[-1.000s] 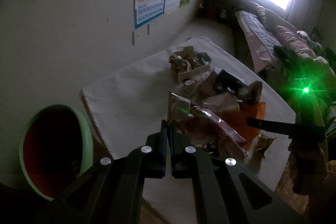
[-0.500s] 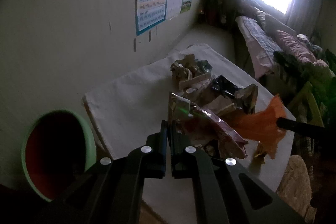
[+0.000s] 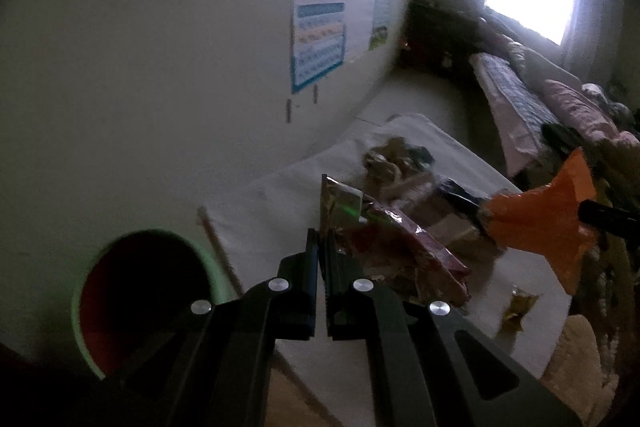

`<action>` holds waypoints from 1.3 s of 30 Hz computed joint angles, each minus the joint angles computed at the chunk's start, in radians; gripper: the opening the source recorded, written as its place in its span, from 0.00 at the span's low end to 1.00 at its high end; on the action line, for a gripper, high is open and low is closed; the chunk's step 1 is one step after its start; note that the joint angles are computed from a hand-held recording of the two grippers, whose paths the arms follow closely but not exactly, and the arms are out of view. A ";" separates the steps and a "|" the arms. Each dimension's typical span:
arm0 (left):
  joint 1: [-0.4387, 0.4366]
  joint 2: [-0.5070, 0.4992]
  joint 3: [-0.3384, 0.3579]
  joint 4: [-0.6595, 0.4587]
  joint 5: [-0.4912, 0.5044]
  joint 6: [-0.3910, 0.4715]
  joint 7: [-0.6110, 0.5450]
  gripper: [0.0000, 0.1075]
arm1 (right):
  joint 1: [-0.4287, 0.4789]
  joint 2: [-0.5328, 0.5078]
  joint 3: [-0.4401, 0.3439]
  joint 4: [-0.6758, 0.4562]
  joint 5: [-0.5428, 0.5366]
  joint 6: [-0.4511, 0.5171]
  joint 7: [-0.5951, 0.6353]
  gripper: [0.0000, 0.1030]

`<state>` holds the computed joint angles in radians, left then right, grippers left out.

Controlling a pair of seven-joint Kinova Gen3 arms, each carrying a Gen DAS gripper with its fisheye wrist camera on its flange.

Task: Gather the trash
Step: 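Carry both items over the green bin and open both tools to release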

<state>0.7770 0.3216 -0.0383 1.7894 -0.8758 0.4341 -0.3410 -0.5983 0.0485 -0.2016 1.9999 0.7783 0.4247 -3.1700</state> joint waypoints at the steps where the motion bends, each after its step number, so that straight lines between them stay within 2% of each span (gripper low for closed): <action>1: 0.003 -0.003 -0.008 0.004 -0.008 0.003 0.010 0.00 | -0.001 0.006 -0.002 -0.010 -0.003 -0.002 0.010 0.08; 7: -0.007 -0.032 -0.025 0.042 -0.086 0.045 0.104 0.00 | -0.026 0.069 0.009 -0.088 -0.064 -0.018 0.124 0.08; 15: -0.098 -0.065 0.014 0.109 -0.152 0.059 0.199 0.00 | -0.066 0.184 0.024 -0.237 -0.220 -0.022 0.362 0.08; 22: -0.175 -0.084 0.026 0.166 -0.175 0.051 0.256 0.00 | -0.073 0.295 -0.002 -0.386 -0.365 0.006 0.591 0.08; 28: -0.227 -0.087 0.027 0.214 -0.190 0.055 0.300 0.00 | -0.079 0.389 -0.016 -0.497 -0.489 0.004 0.737 0.08; 32: -0.253 -0.075 0.025 0.236 -0.183 0.066 0.315 0.00 | -0.053 0.481 -0.069 -0.618 -0.590 0.066 0.873 0.08; 39: -0.293 -0.031 0.006 0.251 -0.139 0.066 0.304 0.00 | -0.085 0.645 -0.070 -0.855 -0.689 0.205 1.046 0.08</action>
